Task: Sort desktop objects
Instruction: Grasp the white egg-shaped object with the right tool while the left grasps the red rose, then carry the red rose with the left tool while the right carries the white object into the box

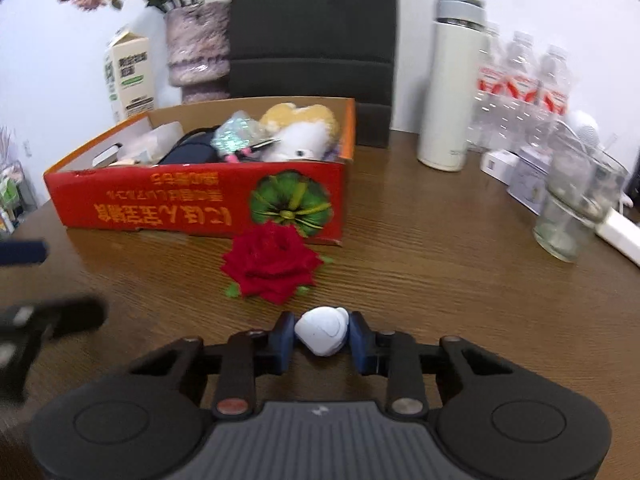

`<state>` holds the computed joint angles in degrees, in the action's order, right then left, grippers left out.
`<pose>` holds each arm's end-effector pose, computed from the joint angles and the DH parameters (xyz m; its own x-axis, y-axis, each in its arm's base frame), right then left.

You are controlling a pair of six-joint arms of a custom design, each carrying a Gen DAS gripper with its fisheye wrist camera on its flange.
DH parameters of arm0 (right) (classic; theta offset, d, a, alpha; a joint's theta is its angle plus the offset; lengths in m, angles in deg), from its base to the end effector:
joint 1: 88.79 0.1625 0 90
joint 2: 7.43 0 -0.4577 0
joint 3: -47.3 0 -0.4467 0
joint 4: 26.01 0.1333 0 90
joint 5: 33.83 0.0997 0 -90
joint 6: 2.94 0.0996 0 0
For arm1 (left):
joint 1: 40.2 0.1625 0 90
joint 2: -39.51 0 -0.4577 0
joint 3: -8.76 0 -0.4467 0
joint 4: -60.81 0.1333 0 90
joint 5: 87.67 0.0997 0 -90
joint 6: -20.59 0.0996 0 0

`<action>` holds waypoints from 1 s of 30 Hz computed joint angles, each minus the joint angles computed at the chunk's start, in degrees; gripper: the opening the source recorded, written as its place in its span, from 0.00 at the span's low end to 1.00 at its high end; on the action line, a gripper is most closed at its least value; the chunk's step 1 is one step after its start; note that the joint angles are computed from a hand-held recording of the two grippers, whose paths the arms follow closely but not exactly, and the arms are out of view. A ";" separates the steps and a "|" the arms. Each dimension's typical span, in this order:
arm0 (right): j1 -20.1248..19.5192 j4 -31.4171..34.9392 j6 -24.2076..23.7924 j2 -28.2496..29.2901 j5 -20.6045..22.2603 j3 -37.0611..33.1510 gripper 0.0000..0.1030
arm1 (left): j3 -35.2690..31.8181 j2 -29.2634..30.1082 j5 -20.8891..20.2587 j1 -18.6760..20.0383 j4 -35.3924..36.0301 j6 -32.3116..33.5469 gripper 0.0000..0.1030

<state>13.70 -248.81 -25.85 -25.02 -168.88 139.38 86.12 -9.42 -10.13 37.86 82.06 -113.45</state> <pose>0.2058 -0.6386 -0.0817 -0.7111 0.2012 0.6737 -0.4239 0.6418 -0.6391 0.0107 -0.6977 0.1562 -0.5708 0.5817 -0.5795 0.8172 0.4715 -0.3316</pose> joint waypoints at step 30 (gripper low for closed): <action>0.77 -8.35 -4.26 2.33 -3.80 -1.43 0.27 | 8.03 -5.65 5.01 1.07 -3.84 -1.15 0.43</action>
<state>14.47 -257.16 -30.11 -22.69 -172.68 137.95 94.15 -15.07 -5.12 38.93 78.23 -114.60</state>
